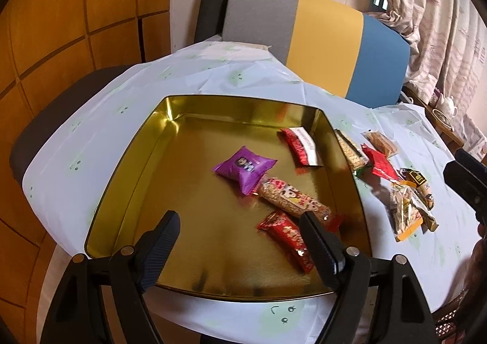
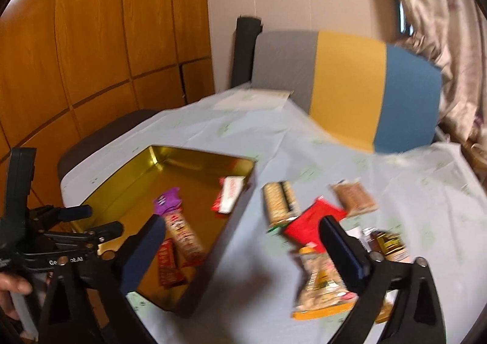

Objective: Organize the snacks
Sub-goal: 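Carry the sesame bar into the gold tray and release it with the right gripper, then reach to the snack pile and grasp the pistachio bag with the left gripper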

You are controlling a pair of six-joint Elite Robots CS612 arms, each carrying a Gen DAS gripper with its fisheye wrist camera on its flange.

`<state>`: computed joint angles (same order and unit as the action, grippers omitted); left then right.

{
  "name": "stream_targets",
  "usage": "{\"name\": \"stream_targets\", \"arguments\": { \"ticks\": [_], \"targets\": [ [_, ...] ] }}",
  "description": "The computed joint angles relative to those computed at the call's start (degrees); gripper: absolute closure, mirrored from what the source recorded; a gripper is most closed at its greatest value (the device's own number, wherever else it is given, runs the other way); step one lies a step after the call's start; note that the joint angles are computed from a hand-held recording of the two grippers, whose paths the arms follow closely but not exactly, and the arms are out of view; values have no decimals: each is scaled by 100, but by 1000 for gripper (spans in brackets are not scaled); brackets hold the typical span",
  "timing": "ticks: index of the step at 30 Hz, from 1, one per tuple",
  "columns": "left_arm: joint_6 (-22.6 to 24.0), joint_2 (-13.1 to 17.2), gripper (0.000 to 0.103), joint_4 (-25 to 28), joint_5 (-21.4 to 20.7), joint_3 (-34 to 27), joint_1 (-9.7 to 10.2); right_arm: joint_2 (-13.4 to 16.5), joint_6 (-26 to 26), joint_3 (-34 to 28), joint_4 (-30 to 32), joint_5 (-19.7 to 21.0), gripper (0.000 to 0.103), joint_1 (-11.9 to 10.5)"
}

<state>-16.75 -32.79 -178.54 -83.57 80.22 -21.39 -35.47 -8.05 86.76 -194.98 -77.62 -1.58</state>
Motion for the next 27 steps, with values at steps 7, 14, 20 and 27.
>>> {"name": "stream_targets", "arguments": {
  "ticks": [7,14,20,27],
  "targets": [
    [169,-36,21,-237,-83,58,-51,-166,-264,249,-156,-336,0,-159],
    [302,-61,21,-248,-239,48,-91,-286,-191,435,-632,-1091,0,-381],
    [469,-69,21,-169,-230,29,-151,-370,-198,455,-375,-1559,0,-632],
    [744,-82,21,-107,-152,-7,-254,-294,238,368,131,-2020,0,-1002]
  ]
}}
